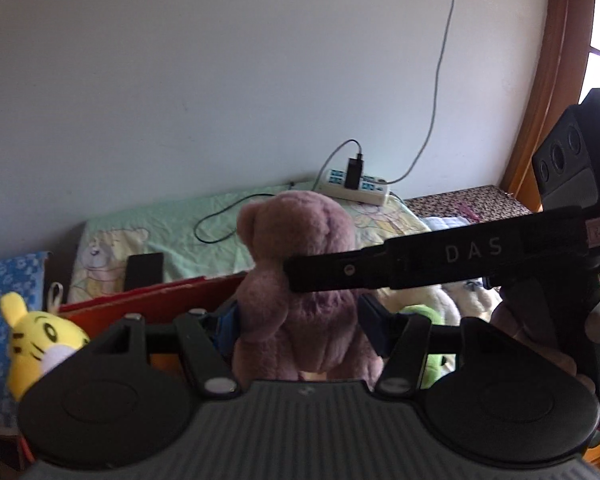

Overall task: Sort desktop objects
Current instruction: 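Carry the pink teddy bear with the right gripper to the red box, then lower the pink bear into the box beside the tiger, open right gripper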

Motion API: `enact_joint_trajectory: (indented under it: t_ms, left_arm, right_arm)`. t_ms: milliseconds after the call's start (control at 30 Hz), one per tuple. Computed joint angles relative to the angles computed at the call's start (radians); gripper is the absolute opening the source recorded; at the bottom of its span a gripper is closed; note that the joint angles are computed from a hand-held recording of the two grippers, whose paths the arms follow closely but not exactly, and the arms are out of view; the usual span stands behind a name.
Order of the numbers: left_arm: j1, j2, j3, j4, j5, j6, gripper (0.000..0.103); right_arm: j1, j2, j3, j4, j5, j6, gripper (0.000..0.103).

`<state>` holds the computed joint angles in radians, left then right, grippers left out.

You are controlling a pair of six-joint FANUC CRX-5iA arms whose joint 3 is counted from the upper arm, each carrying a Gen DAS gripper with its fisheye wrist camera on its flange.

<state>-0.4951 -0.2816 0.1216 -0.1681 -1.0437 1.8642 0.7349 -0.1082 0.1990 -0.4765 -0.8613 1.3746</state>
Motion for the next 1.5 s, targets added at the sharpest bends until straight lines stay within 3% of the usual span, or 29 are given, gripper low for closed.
enact_joint_trajectory:
  t_ms: [167, 333, 733, 1067, 1167, 1500]
  left_arm:
    - [0.132, -0.057, -0.06, 0.042, -0.023, -0.085, 0.06]
    - [0.255, -0.071, -0.118, 0.113, -0.048, -0.166, 0.06]
    - [0.352, -0.024, -0.177, 0.134, -0.121, -0.242, 0.06]
    - [0.3, 0.037, -0.116, 0.026, -0.202, -0.193, 0.059]
    - [0.271, 0.047, -0.105, -0.019, -0.216, -0.178, 0.059]
    - [0.285, 0.015, -0.13, -0.004, -0.21, -0.178, 0.061]
  right_arm:
    - [0.052, 0.098, 0.063, -0.006, 0.023, 0.008, 0.046]
    - [0.065, 0.189, 0.128, -0.037, -0.022, -0.02, 0.046]
    - [0.078, 0.352, 0.252, -0.041, -0.159, -0.199, 0.047]
    - [0.141, 0.426, 0.321, 0.094, -0.215, -0.25, 0.049]
    - [0.13, 0.438, 0.341, 0.079, -0.24, -0.254, 0.049]
    - [0.105, 0.38, 0.289, 0.051, -0.222, -0.258, 0.047]
